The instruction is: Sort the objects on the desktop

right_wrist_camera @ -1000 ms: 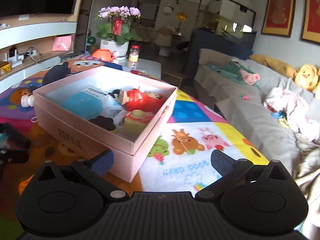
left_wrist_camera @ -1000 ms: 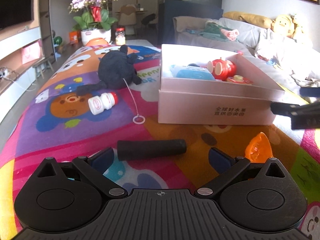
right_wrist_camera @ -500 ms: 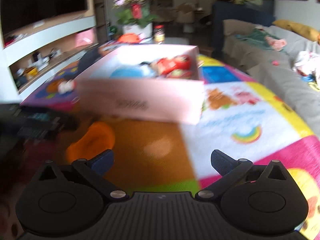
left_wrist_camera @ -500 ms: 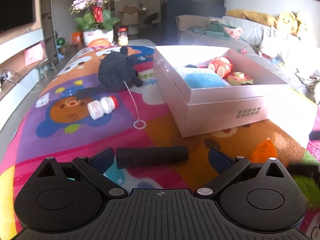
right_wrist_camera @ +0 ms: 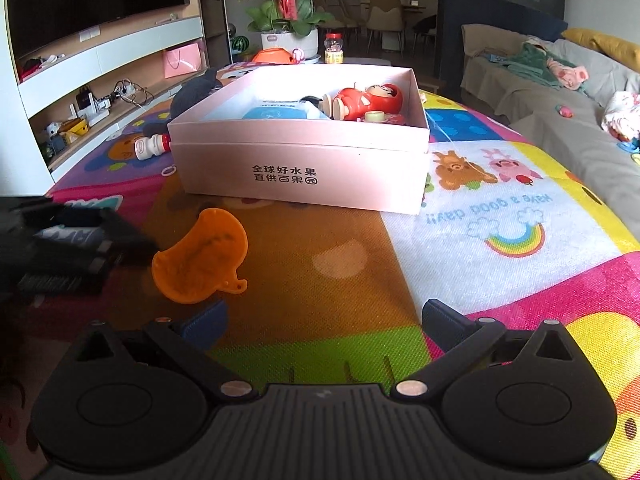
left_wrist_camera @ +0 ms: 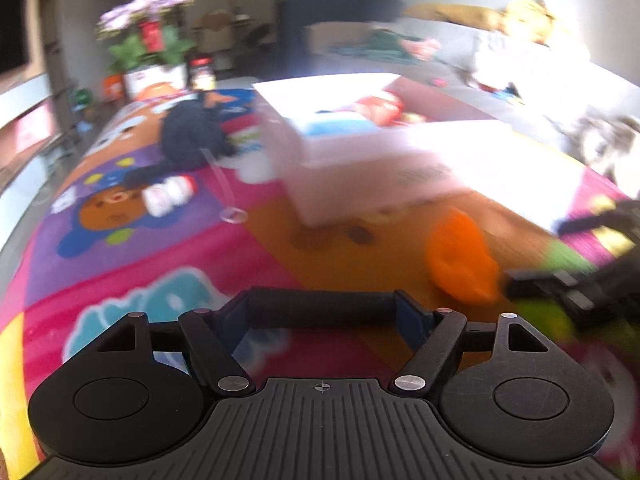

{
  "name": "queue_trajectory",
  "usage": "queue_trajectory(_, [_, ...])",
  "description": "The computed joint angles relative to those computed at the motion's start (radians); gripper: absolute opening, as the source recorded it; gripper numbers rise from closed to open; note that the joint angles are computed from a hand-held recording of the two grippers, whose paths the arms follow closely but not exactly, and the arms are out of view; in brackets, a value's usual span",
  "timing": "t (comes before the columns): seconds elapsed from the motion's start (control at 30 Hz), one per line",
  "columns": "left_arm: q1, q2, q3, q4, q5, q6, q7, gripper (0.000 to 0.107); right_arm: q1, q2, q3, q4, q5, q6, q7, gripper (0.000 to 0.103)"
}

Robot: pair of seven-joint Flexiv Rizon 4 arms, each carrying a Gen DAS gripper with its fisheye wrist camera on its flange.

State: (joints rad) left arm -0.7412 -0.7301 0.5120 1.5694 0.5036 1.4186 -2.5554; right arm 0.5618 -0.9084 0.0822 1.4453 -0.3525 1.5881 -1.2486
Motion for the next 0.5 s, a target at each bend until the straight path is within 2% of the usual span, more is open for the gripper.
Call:
queue_trajectory(0.1, [-0.009,0.022,-0.015,0.037,0.026,0.040,0.028,0.080,0.019,0.004,-0.026,0.004,-0.006,-0.010,0.004,0.103])
queue_trajectory(0.13, [-0.020,0.024,-0.008,0.043,0.028,0.042,0.028,0.084,0.027,0.005,-0.037,0.006,-0.007,-0.008,0.009,0.103])
queue_trajectory(0.2, [-0.055,0.022,0.024,0.047,0.034,0.024,0.013,0.094,0.029,0.007,-0.039,0.007,-0.005,-0.011,0.016,0.103])
queue_trajectory(0.33, [-0.072,0.026,0.040,0.049,0.045,-0.004,-0.031,0.098,0.025,0.010,-0.030,-0.001,-0.013,-0.044,0.016,0.103])
queue_trajectory(0.37, [-0.067,0.031,0.032,0.051,0.051,-0.011,-0.030,0.098,0.004,0.012,0.003,-0.012,-0.023,-0.078,-0.007,0.103])
queue_trajectory(0.43, [-0.074,0.038,0.035,0.052,0.075,-0.021,-0.043,0.100,-0.070,0.008,0.124,-0.047,-0.013,-0.154,-0.082,0.103])
queue_trajectory(0.5, [-0.063,0.047,0.020,0.056,0.098,-0.018,-0.045,0.100,-0.117,0.008,0.207,-0.037,0.031,-0.107,-0.141,0.103])
